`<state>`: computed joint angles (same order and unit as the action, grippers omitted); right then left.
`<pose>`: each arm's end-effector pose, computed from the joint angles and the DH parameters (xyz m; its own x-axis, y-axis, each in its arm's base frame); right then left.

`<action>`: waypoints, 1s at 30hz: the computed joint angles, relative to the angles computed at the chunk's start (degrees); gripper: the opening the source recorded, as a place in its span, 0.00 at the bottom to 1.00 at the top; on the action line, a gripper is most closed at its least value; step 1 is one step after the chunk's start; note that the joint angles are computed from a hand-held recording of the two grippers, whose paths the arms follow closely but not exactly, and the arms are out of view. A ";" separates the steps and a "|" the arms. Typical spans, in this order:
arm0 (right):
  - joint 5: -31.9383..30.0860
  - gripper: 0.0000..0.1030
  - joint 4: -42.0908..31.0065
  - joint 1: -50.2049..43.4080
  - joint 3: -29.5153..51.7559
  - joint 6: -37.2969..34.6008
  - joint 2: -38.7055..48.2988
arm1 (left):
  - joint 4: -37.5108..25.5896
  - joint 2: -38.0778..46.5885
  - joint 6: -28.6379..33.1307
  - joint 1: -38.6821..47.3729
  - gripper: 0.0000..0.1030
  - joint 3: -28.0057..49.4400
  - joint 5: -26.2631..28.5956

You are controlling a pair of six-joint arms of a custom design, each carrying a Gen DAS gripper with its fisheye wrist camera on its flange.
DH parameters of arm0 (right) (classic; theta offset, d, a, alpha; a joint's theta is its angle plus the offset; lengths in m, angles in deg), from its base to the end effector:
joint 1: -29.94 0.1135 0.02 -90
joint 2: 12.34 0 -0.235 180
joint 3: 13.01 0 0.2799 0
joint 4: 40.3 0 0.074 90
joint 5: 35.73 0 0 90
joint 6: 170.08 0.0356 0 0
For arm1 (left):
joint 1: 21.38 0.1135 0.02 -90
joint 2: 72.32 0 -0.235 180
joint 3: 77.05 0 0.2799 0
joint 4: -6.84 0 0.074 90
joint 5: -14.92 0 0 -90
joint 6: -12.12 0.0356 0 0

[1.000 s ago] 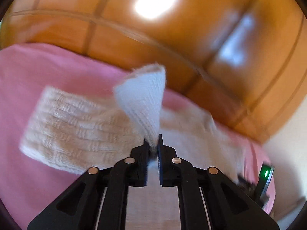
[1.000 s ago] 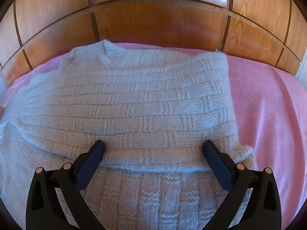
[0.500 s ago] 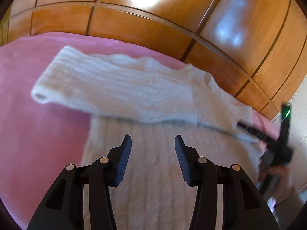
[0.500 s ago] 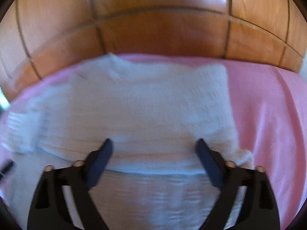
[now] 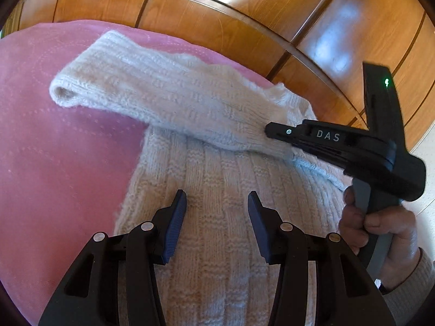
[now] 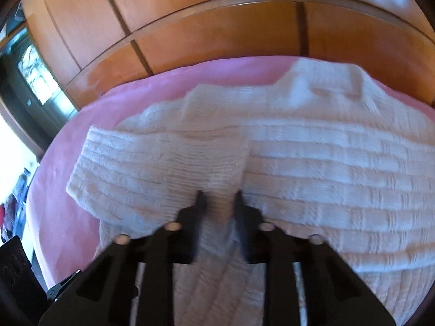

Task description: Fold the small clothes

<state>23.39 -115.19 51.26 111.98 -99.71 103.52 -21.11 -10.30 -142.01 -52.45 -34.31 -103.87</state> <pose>0.4049 0.1776 0.2740 -0.6293 -0.5551 -0.5439 -0.7642 0.5695 0.3029 0.2190 -0.1120 0.1514 -0.4293 -0.6620 -0.6144 -0.4906 0.7421 -0.4567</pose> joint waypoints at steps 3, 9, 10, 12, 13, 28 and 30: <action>-1.93 0.08 3.24 -2.29 -3.93 -0.90 -6.52 | 0.34 -0.46 -0.20 -0.07 0.45 -0.36 0.02; -3.84 0.08 6.16 -11.29 2.77 2.72 -6.61 | -0.26 0.79 -0.69 -0.67 0.45 0.63 -0.63; -3.18 0.08 6.13 -13.31 5.07 3.09 -5.02 | -0.40 1.06 -0.76 -0.78 0.45 0.82 -0.76; -2.12 0.08 3.89 -16.38 10.68 3.74 -0.59 | -0.55 1.95 -0.65 -0.69 0.45 1.49 -0.79; -1.14 0.08 2.74 -17.98 13.61 4.05 2.22 | -0.75 2.39 -0.67 -0.74 0.45 1.83 -0.88; 4.55 0.44 -0.88 -24.86 19.92 3.29 13.05 | -7.65 0.21 1.68 -0.34 0.45 6.31 -0.36; 2.26 0.44 0.25 -25.05 17.30 1.92 10.19 | -8.64 -1.33 5.09 0.38 0.45 7.73 -1.81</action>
